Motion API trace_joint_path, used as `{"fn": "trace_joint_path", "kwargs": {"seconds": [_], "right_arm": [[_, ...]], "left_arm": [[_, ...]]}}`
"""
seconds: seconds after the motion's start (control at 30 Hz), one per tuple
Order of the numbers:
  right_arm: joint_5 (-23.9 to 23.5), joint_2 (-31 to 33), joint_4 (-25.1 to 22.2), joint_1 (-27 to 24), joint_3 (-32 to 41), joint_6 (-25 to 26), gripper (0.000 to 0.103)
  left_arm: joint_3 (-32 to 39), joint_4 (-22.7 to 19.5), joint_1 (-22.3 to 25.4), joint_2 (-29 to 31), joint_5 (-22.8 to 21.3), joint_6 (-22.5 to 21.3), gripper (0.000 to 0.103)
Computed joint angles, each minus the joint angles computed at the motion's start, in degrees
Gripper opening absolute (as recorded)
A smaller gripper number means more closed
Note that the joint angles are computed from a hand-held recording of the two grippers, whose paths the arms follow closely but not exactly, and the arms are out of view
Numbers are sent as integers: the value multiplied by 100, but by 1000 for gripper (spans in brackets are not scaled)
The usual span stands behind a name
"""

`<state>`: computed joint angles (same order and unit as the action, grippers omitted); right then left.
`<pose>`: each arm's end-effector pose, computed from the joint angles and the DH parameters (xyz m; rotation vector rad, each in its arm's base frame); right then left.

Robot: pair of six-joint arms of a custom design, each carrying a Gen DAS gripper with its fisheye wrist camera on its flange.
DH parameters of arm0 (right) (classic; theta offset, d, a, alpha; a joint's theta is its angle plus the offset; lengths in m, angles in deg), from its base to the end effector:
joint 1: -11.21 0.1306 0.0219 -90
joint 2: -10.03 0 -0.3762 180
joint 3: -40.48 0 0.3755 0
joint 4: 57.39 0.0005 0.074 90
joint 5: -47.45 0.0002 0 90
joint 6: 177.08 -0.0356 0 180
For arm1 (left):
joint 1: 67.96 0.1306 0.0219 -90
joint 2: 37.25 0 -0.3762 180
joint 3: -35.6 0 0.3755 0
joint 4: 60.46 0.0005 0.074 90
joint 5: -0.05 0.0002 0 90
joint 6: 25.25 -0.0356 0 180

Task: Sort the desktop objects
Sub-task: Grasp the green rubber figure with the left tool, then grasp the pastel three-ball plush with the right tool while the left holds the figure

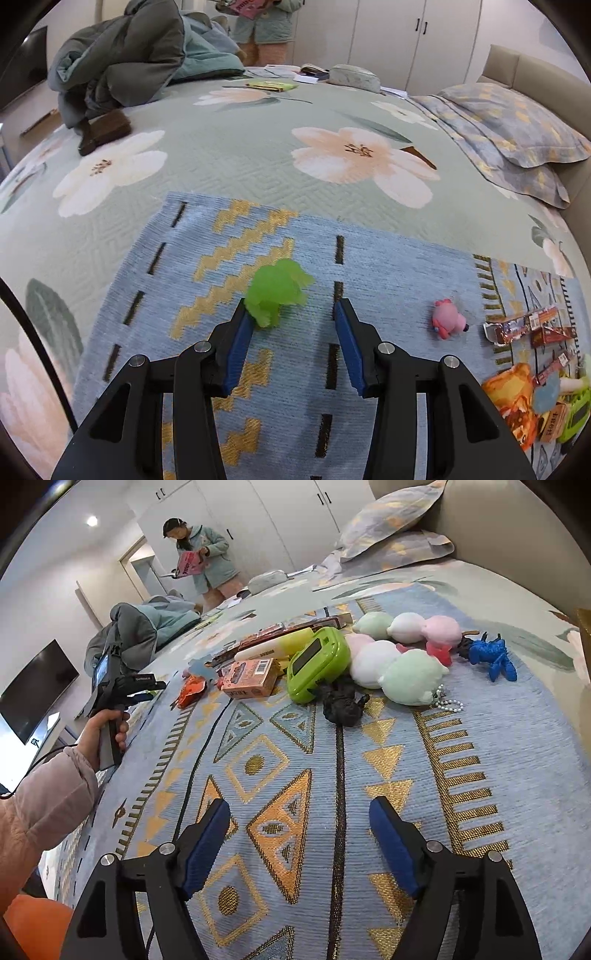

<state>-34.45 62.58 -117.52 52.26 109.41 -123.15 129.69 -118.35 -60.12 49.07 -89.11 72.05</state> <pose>0.1787 0.1483 0.4595 -0.0315 2.3807 0.5017 0.4360 0.0590 0.4726 -0.3157 2.4250 -0.0137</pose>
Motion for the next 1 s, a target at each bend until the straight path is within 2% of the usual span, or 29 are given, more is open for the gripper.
{"fn": "trace_joint_path", "kwargs": {"seconds": [0.07, 0.13, 0.2, 0.23, 0.4, 0.57, 0.67, 0.77, 0.87, 1.0], "right_arm": [[-15, -3, 7, -7, -4, 12, 78], [-18, 1, 8, -7, -4, 26, 79], [-11, 9, 8, -1, 0, 28, 79], [11, 13, 0, 15, 3, 15, 79], [102, 97, -57, 95, 56, 126, 84], [53, 84, -160, 2, 127, 66, 83], [187, 161, -454, -74, 360, -89, 83], [204, 208, -612, -330, 610, 10, 83], [449, 477, -901, -669, 1000, 443, 83], [1, 1036, -1248, -1465, 1479, 1158, 82]], "left_arm": [[-150, 282, 14, -148, 94, -44, 42], [-227, 466, -15, -185, -5, -170, 42], [-155, 391, 18, -82, 137, -181, 39], [-103, 340, 13, -25, 103, -177, 27], [-174, 439, -163, -162, -151, -367, 25], [-231, 62, -388, -571, 384, -348, 25], [-540, -89, -825, -1207, 554, -217, 25], [-713, -379, -1452, -1732, 677, -10, 26], [-781, -554, -1975, -1979, 709, 286, 26], [-938, -429, -2389, -2169, 959, 763, 26]]}}
